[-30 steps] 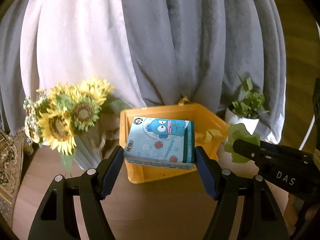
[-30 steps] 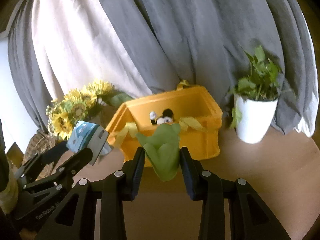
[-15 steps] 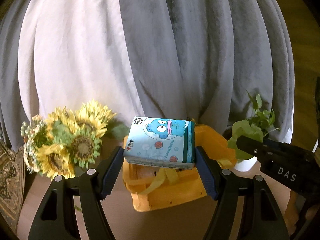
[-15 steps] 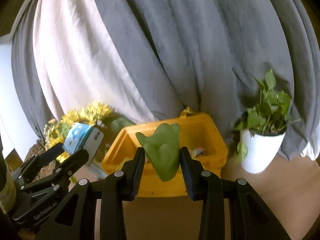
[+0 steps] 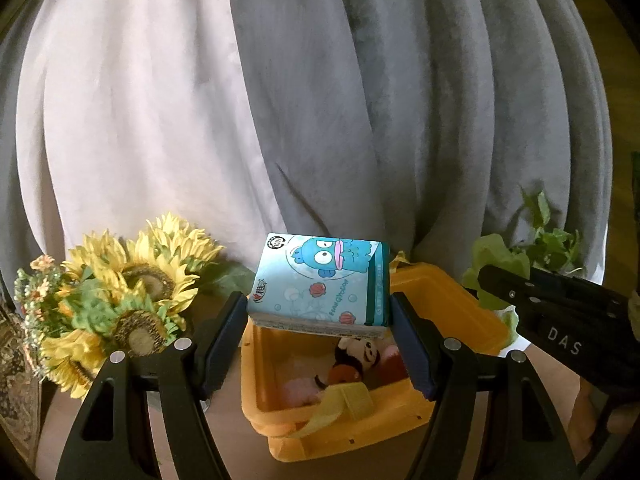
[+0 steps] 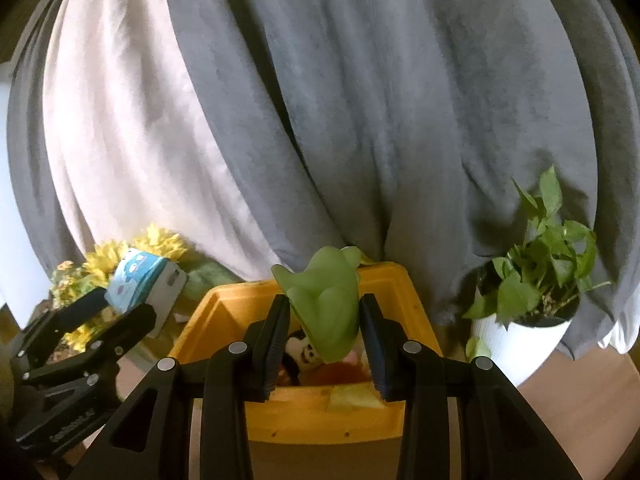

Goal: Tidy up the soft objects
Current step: 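Carry the tissue pack and frog with both tools over the crate, then open both tools to drop the tissue pack and frog into the crate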

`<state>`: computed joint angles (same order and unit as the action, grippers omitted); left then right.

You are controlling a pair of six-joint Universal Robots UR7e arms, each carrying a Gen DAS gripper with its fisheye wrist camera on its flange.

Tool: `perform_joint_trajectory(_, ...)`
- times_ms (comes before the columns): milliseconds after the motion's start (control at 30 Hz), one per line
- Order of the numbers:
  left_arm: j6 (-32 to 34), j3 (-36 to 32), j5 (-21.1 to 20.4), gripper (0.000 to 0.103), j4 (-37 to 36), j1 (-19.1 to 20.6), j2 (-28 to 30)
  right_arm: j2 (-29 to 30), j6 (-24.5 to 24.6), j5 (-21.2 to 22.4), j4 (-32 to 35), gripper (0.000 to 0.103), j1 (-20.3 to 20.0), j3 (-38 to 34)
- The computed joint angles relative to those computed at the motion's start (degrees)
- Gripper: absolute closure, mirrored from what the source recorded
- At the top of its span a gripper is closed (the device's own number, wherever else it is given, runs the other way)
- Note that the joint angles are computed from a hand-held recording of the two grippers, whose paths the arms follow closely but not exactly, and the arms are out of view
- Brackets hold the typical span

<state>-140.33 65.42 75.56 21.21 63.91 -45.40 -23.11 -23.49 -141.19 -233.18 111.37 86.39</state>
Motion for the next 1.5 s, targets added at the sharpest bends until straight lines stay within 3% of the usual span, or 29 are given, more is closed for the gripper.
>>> perform_joint_trajectory(467,0.2,-15.9,-3.2,0.032,9.6,1.2,11.8,0.3,2.0,-0.2,11.6,0.066,-3.9,-5.0)
perform_joint_trajectory(1033,-1.6,-37.8,-7.1,0.032,26.5,2.2,25.6,-1.2,16.1,2.0,33.1,0.065,-8.1,-6.8)
perform_joint_trajectory(1133,-1.9,-38.5,-7.4,0.031,27.5,2.2,26.2,-1.7,18.2,3.0,35.6,0.062,-8.5,-6.4)
perform_joint_trajectory(1233,-2.1,-38.2,-7.6,0.031,27.6,2.2,26.1,-1.2,17.3,2.4,35.2,0.047,-8.6,-7.2)
perform_joint_trajectory(1500,-3.4,-33.4,-8.7,0.024,25.4,1.5,23.4,-0.8,14.9,-0.1,32.9,0.047,-7.5,-7.0)
